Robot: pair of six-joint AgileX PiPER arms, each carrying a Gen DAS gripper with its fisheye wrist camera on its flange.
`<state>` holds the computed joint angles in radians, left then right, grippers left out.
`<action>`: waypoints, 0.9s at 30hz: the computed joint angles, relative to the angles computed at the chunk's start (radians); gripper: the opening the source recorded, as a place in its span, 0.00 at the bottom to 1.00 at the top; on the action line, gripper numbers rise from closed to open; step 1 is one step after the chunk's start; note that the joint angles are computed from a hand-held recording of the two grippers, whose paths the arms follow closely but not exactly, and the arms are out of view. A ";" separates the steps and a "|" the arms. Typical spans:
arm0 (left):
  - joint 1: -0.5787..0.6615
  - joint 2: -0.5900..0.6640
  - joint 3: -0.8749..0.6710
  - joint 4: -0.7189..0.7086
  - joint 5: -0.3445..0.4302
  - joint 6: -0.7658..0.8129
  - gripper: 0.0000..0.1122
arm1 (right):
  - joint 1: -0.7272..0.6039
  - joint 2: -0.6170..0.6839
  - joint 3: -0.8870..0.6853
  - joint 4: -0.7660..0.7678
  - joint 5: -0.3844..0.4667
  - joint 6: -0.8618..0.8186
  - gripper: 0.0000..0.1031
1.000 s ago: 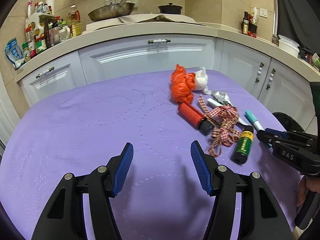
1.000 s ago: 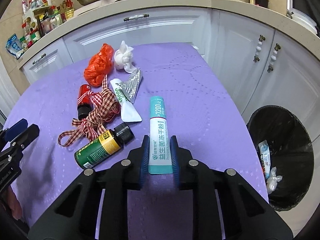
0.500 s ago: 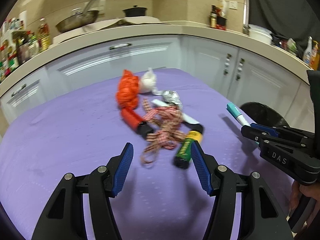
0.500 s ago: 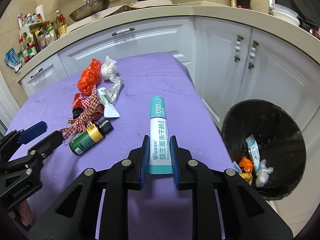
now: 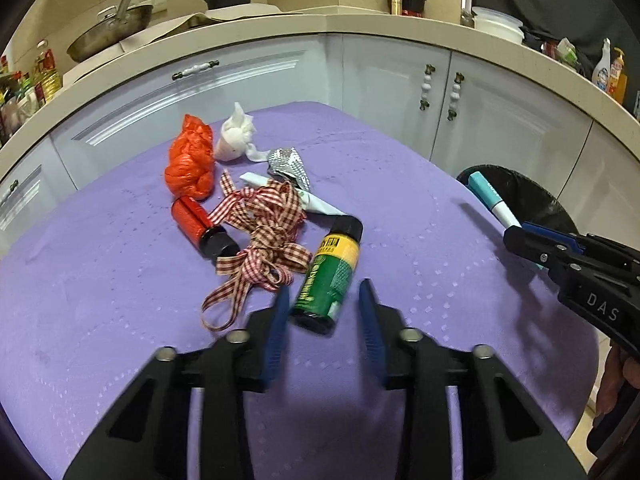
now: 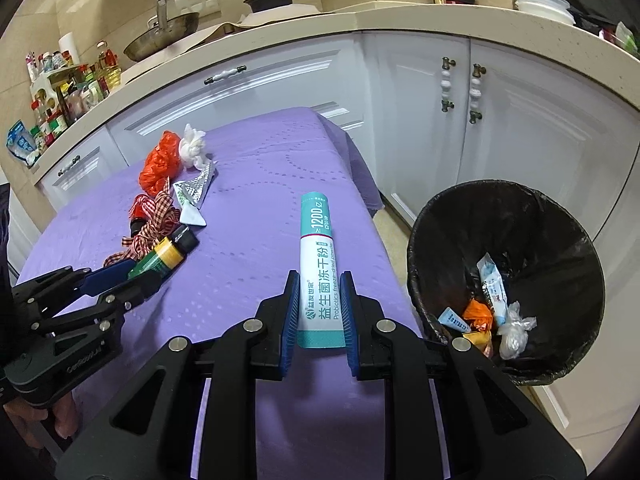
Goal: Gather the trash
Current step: 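Carry the toothpaste tube and green can over the bin with both tools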
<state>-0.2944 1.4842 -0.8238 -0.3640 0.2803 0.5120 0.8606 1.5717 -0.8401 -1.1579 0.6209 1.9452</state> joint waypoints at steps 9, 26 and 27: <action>-0.019 -0.033 0.033 0.025 -0.041 -0.014 0.23 | 0.010 -0.033 0.043 -0.027 0.005 0.044 0.19; -0.063 -0.128 0.109 0.083 -0.072 -0.089 0.23 | 0.067 -0.110 0.113 -0.037 0.081 0.108 0.19; -0.061 -0.126 0.112 0.064 -0.072 -0.073 0.23 | 0.066 -0.112 0.115 -0.036 0.078 0.108 0.19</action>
